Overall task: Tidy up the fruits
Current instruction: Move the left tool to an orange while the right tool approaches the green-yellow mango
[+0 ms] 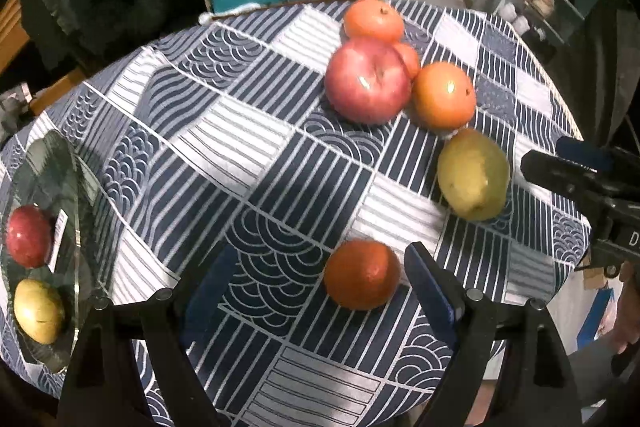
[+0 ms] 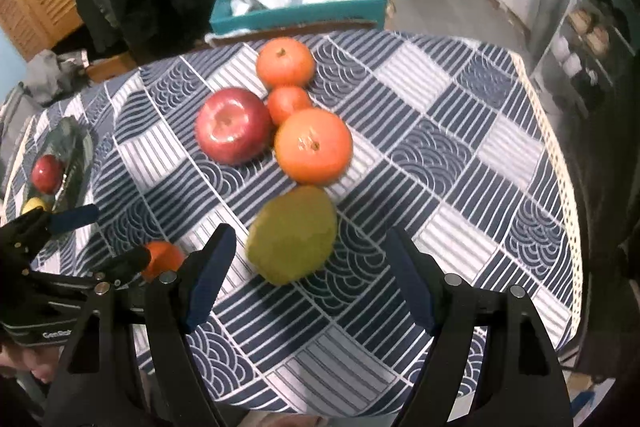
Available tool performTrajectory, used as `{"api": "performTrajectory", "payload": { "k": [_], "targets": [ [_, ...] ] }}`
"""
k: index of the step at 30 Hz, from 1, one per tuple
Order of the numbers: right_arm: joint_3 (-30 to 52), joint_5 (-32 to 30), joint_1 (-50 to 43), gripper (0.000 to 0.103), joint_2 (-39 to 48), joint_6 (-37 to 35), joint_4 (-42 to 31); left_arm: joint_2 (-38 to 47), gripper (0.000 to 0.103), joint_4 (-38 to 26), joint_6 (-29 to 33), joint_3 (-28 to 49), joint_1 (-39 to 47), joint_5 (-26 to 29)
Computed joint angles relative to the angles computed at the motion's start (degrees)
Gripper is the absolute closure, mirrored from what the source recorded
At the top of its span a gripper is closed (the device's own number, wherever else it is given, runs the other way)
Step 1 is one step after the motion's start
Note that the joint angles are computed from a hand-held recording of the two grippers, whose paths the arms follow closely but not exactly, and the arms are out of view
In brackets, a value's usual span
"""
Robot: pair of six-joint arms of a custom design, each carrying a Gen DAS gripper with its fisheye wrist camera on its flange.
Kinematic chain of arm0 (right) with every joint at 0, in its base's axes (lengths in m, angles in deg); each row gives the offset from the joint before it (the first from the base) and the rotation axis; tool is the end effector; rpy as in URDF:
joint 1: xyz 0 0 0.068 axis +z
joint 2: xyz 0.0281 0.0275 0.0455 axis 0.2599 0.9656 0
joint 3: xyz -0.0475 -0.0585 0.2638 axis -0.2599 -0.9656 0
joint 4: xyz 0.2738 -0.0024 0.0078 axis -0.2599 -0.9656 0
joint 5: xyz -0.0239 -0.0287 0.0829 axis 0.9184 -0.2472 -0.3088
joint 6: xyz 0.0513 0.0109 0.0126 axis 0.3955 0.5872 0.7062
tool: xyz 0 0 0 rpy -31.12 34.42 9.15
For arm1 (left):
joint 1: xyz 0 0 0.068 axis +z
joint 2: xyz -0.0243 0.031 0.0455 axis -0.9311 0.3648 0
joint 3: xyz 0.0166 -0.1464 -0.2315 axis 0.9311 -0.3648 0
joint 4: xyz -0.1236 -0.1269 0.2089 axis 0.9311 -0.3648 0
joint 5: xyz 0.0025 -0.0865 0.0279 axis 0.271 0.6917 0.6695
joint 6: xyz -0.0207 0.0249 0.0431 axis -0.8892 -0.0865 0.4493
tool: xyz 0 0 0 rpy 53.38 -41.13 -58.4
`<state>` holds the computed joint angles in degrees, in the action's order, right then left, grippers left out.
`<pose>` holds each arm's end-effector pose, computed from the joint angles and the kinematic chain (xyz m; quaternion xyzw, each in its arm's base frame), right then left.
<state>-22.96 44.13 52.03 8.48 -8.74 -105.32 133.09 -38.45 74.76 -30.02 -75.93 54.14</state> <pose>0.2448 0.1826 0.1482 -0.1537 0.9635 0.0858 0.2017 0.1935 -0.0257 0.1116 -0.0148 0.9839 -0.0371 0.1741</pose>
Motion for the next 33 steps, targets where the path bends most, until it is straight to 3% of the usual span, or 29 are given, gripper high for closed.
{"api": "performTrajectory", "payload": {
  "k": [7,12,18,22,28,33],
  "targets": [
    [-0.8,-0.4,-0.7,0.025,1.4,-0.5,0.5,6.2,0.016,2.9,-0.5,0.3,0.0,2.4],
    [-0.7,-0.6,-1.0,0.025,2.1,-0.6,0.9,9.8,0.023,5.5,0.0,0.6,-0.7,3.0],
    [-0.5,-1.1,-1.2,0.025,3.1,-0.9,1.2,12.6,0.036,7.7,0.4,0.5,-0.8,5.1],
    [-0.1,-1.3,-1.0,0.025,4.0,-1.0,1.4,13.2,0.055,8.2,1.6,0.8,-1.8,6.8],
    [1.5,-2.9,-1.1,0.025,7.3,-1.0,2.2,11.6,0.056,8.3,1.6,0.2,-3.3,3.4],
    [3.3,-5.1,-1.0,0.025,11.0,0.0,3.2,9.9,0.056,8.0,2.7,0.2,0.3,3.2]
  ]
}}
